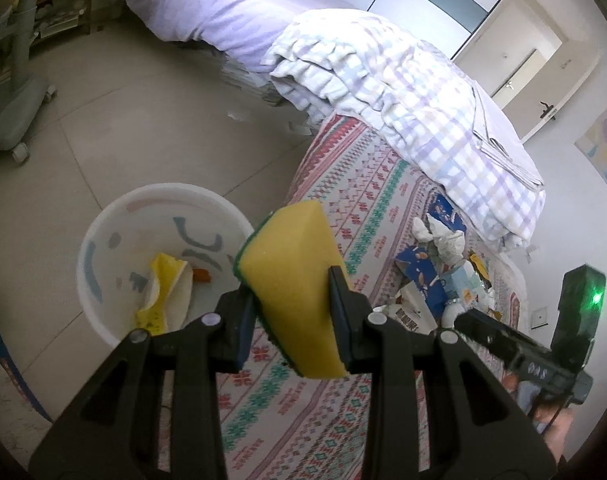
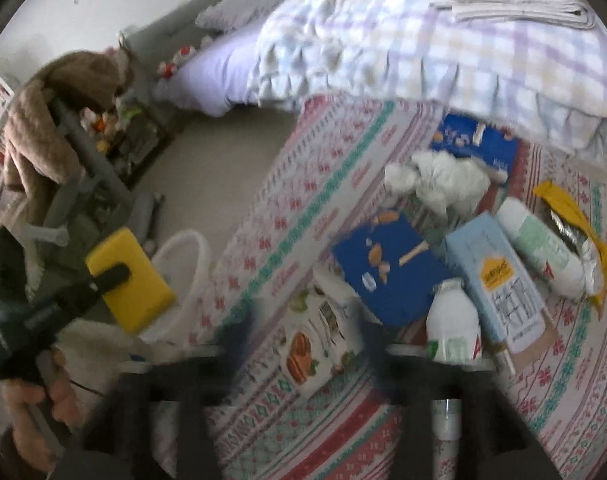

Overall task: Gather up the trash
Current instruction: 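Grasp the snack bag with the right tool while the left tool holds the sponge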

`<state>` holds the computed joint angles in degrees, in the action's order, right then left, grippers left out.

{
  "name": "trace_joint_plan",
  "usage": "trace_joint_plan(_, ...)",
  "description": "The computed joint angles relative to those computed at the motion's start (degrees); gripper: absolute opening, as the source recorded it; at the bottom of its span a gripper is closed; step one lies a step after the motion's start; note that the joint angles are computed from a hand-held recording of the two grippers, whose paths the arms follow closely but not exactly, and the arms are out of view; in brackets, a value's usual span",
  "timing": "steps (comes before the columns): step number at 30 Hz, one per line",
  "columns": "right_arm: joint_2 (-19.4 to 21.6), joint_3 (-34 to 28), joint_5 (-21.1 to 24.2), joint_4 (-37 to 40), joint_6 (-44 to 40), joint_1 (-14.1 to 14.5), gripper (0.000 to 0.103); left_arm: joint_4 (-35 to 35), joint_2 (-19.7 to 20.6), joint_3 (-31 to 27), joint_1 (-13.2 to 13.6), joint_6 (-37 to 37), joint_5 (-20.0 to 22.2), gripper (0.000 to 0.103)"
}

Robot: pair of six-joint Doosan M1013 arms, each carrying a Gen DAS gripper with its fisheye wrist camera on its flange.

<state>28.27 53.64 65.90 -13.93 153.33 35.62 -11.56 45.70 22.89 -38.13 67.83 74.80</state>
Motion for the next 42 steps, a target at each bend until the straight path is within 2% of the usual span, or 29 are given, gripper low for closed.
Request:
trace_joint_plan(3, 1.26, -1.58, 3.77, 0.09, 0.70, 0.38, 0.082, 0.14, -0.33, 0.61, 0.21, 0.20, 0.02, 0.035)
trace_joint_plan(10, 3.06, -2.04, 6.41, 3.50, 4.70, 0.07, 0.082, 0.43, -0.96, 1.77, 0.41, 0.58, 0.05, 0.036)
trace_joint_plan(14, 6.36, -6.06, 12.69, -0.53, 4.29, 0.88, 0.081, 0.72, -1.06, 2.03, 0.45, 0.68, 0.33, 0.036)
trace_joint_plan(15, 6.75, -6.22, 13.11, -0.76, 4.36, 0.96, 0.080, 0.72, -1.13, 2.18, 0.49, 0.70, 0.32, 0.036)
trace_joint_plan(16, 7.03, -6.20, 13.18, -0.46, 4.53, 0.98, 0.072, 0.70, -1.13, 2.19, 0.54, 0.69, 0.41, 0.035)
trace_joint_plan(17, 7.22, -6.31, 13.57, 0.08, 4.60, 0.92, 0.069, 0.67, -1.20, 2.31, 0.59, 0.72, 0.37, 0.036)
trace_joint_plan(19, 8.10, -7.89, 15.22, -2.21, 3.40, 1.54, 0.050, 0.63, -1.45, 2.72, 0.70, 0.78, 0.12, 0.036)
trace_joint_plan(20, 8.36, -8.44, 15.82, -3.02, 2.84, 1.75, 0.047, 0.62, -1.59, 2.97, 0.76, 0.83, -0.06, 0.036)
trace_joint_plan(24, 6.94, -6.43, 11.72, -1.16, 3.76, 1.53, 0.038, 0.57, -2.09, 3.79, 1.04, 0.79, -0.69, 0.036)
trace_joint_plan(35, 4.18, -5.17, 4.37, -2.60, 5.20, 2.50, 0.036, 1.41, -4.04, 6.92, 2.36, -1.08, -3.21, 0.036)
trace_joint_plan(41, 5.14, -7.41, 2.60, -3.12, 4.56, 3.16, 0.037, 2.15, -5.35, 9.39, 3.04, -1.24, -4.31, 0.037)
trace_joint_plan(42, 5.45, -7.70, 2.27, -3.04, 4.23, 3.04, 0.037, 2.60, -5.56, 9.77, 3.10, -1.41, -4.47, 0.040)
